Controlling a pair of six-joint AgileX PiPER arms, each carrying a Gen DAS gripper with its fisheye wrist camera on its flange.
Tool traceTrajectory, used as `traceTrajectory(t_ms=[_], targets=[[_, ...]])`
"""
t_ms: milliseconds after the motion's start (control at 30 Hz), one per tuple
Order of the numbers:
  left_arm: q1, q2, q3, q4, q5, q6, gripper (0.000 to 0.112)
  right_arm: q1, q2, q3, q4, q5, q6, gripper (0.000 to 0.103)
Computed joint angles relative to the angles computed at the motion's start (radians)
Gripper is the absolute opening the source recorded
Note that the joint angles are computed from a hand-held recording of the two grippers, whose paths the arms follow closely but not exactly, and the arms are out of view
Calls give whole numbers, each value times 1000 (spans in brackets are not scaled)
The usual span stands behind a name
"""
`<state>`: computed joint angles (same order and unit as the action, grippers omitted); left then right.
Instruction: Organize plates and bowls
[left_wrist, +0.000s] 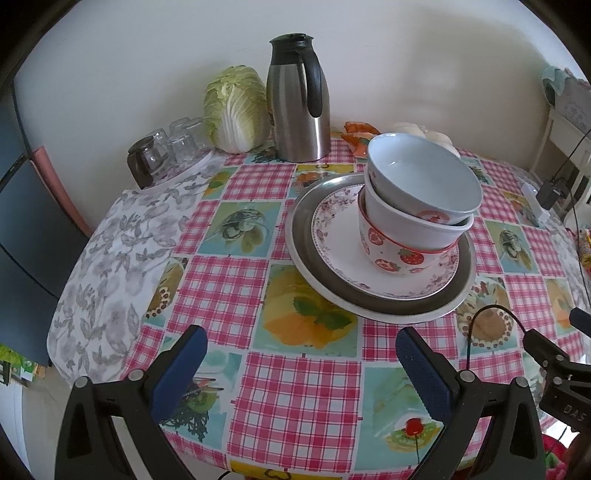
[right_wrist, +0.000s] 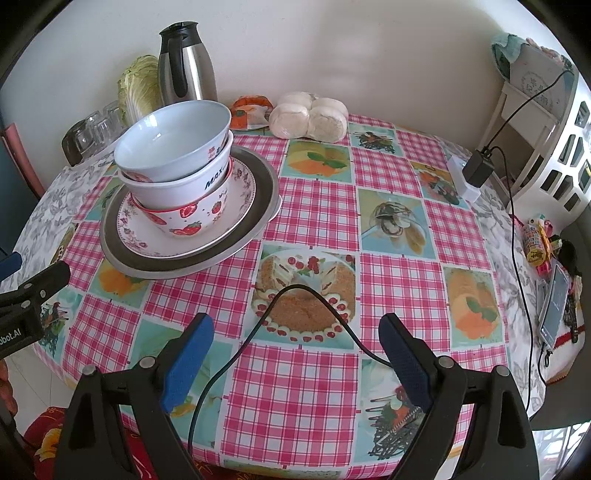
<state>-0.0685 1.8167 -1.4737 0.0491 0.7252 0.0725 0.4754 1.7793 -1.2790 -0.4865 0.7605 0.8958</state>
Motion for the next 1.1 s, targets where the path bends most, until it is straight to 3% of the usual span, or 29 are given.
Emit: traceTrajectory(t_ms=[1100], targets=[[6,8,-4,16,6,-27,103,-1,4,3,4,-4,-2,91]])
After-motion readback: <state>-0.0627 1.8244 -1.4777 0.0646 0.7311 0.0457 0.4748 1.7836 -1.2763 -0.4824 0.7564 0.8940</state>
